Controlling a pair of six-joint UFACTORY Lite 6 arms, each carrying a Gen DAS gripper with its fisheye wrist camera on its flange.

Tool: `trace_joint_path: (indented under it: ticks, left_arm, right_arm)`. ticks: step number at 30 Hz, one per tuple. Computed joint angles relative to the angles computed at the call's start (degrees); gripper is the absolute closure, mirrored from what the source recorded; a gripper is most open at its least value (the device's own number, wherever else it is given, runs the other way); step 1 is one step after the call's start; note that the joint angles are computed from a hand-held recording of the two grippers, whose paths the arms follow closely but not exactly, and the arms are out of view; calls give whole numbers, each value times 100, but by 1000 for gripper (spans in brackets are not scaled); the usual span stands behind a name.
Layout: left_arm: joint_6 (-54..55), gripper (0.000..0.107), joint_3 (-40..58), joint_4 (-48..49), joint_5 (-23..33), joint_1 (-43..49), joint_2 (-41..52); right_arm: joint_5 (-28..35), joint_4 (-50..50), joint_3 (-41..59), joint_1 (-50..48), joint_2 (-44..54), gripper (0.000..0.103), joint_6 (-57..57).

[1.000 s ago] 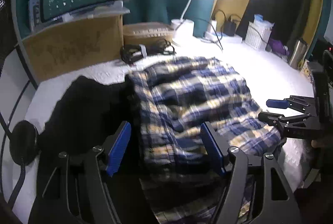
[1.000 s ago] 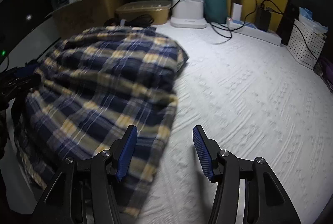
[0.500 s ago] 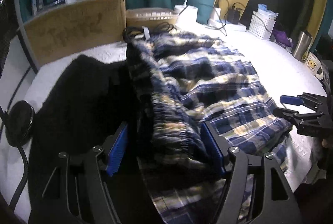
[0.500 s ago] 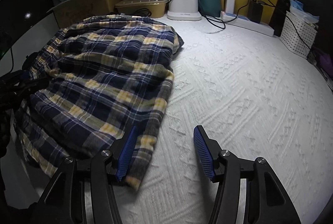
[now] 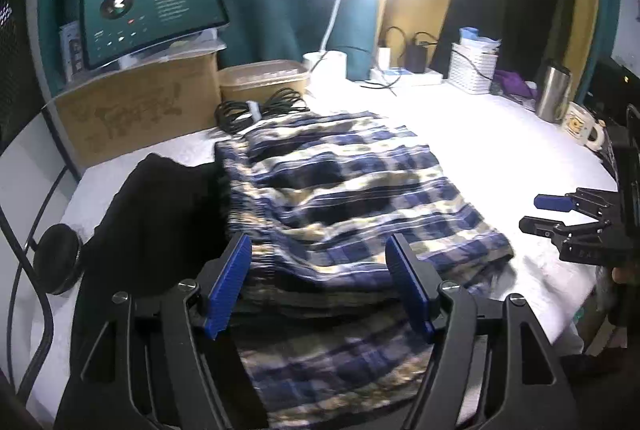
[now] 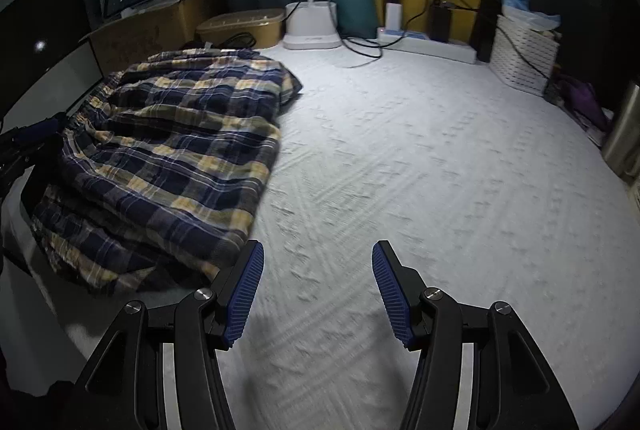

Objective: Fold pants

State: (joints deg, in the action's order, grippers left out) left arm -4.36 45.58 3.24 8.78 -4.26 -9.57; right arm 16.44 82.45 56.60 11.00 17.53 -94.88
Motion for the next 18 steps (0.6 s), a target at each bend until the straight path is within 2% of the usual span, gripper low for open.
trace_joint_path:
  ticks: [10,18]
  left_arm:
    - [-1969,37,119,1736,109,-914,-68]
    - [-3230,37,128,2778,212,-1556,-200]
  right_arm:
    - [137,405,-928,-647,-1022,44,-592]
    - [397,118,-1457,-1390,-1783,44,-612]
